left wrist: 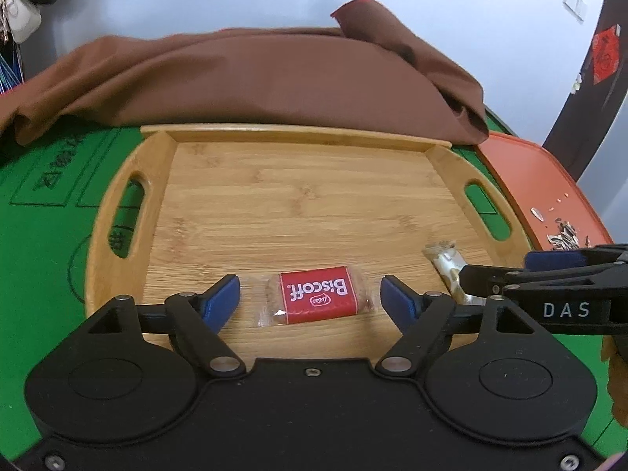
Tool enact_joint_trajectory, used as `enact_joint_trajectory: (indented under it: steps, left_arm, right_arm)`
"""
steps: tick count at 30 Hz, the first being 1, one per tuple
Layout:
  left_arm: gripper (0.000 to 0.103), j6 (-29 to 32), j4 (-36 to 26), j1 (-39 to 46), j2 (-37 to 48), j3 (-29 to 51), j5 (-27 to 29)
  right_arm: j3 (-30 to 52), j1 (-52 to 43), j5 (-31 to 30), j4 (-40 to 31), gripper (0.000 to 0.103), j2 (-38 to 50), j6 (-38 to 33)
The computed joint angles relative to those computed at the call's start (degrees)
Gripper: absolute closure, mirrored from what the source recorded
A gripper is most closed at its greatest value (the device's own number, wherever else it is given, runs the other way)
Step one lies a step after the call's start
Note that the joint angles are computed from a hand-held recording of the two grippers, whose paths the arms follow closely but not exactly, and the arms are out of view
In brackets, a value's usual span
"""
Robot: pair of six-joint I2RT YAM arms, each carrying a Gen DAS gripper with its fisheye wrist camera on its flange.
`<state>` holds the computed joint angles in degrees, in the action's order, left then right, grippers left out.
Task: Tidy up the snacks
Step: 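Lift both tools away from the bamboo tray back toward the snack pile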
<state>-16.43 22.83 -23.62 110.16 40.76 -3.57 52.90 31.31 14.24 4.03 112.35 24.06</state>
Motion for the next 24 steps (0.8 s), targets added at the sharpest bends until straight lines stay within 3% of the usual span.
enact_joint_trajectory:
  steps: [7, 24]
  left_arm:
    - [0.02, 0.9, 3.13, -1.06, -6.79, -7.45, -1.65]
    - [0.006, -0.3, 13.05, -5.71, -25.09, -29.94, -5.43]
  right_arm:
    - [-4.71, 2.42, 3.61, 1.51, 0.0, -3.69, 0.07]
    - [-17.98, 11.19, 9.68, 6.35, 0.0, -12.14, 1.62]
